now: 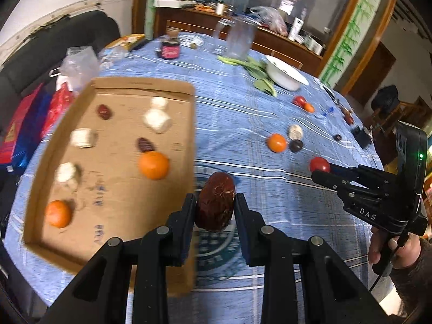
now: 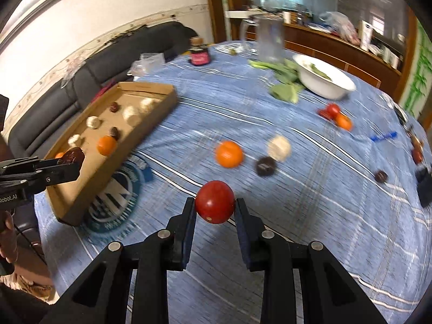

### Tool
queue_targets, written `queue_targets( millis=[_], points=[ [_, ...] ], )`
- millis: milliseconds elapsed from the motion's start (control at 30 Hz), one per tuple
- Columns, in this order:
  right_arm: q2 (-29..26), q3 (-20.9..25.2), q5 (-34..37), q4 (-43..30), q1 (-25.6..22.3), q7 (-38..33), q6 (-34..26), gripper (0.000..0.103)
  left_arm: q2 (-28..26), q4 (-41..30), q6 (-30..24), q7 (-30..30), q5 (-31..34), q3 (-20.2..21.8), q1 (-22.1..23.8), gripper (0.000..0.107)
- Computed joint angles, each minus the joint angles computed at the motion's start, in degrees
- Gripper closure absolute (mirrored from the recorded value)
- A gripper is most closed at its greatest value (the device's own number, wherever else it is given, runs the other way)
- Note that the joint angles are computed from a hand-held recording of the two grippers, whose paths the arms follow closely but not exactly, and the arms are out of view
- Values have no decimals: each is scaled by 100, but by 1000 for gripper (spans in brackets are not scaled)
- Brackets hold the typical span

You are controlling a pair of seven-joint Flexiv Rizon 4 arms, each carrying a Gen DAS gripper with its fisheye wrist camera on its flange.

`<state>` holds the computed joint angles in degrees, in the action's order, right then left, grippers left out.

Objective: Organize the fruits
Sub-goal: 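Carry the tomato and date to the tray and open the left tool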

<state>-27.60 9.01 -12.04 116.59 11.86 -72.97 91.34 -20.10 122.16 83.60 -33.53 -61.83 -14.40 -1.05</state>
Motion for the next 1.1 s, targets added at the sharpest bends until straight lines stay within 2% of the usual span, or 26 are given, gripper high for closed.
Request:
queue_targets(
  millis=[400,633,833,1100],
  points=[
    [-504,779,32,-1004,48,-547,-473,72,181,214,182,239,-548,324,261,78],
    [-803,1164,214,-1534,167,-1068,-822,72,134,288,188,174,-551,476,345,78],
    [-993,1282,412,-1839,341,-1439,-1131,71,26,286,173,79,-451,488,446,78],
    [-1228,1130,596,-2123,625,-1673,-1501,71,-208,188,95,-345,76,454,629,78]
  ],
)
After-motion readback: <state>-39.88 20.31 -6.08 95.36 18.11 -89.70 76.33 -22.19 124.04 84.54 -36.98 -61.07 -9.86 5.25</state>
